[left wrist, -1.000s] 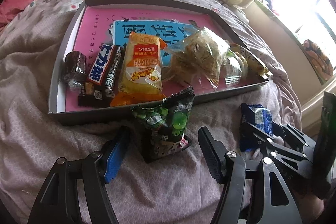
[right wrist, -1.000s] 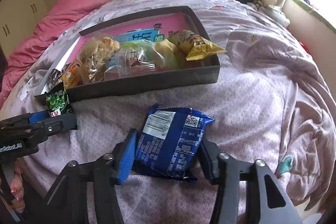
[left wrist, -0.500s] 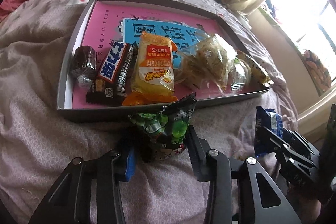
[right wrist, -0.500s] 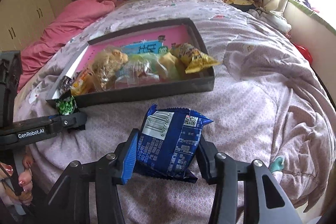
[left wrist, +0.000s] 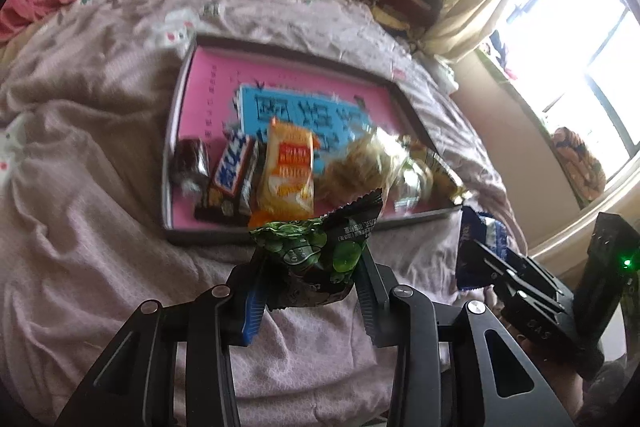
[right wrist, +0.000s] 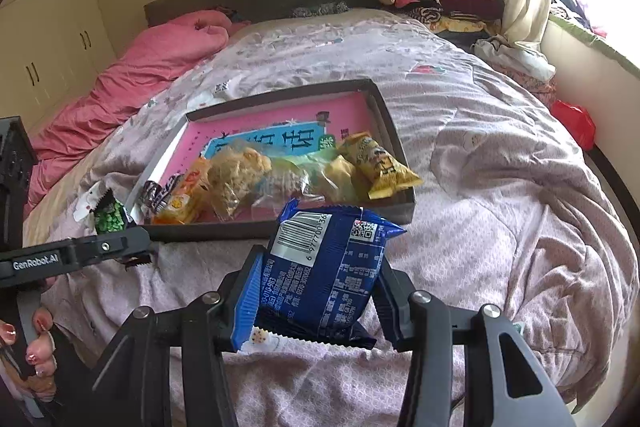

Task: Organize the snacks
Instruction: 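Grasp the green-printed bag with the left tool while the right tool grasps the blue biscuit packet, then carry the green-printed bag with the left tool over the tray while the right tool carries the blue packet there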

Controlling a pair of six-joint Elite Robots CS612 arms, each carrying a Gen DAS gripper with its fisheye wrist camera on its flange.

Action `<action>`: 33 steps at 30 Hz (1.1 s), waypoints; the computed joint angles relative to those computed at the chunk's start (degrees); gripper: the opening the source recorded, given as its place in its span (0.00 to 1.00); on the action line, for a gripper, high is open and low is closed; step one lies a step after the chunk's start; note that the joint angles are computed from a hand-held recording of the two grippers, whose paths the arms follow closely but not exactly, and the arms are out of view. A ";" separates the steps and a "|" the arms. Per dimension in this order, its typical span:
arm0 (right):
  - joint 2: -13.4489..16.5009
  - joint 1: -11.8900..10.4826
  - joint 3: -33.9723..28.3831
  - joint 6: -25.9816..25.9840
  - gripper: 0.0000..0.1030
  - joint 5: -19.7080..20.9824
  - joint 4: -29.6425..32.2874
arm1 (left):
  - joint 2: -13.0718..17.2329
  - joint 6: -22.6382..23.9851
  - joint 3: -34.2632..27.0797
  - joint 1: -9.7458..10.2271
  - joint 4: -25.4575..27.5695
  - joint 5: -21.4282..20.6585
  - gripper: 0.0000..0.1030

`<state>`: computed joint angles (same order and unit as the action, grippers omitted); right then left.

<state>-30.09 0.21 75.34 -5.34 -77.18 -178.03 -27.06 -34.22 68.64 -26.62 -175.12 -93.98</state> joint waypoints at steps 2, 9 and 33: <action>0.01 0.02 -0.14 0.19 0.48 0.22 -0.46 | -0.43 0.39 0.62 0.01 -1.43 1.61 0.39; 0.35 -0.03 -1.38 0.95 0.48 0.43 -2.39 | -0.70 -0.48 1.12 0.63 -3.86 3.91 0.39; 4.43 0.41 -9.76 3.51 0.48 2.01 -1.02 | 1.81 0.21 -4.10 1.51 0.76 5.57 0.39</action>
<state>-25.66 0.62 65.57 -1.83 -75.17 -179.05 -25.25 -34.01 64.54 -25.11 -174.36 -88.40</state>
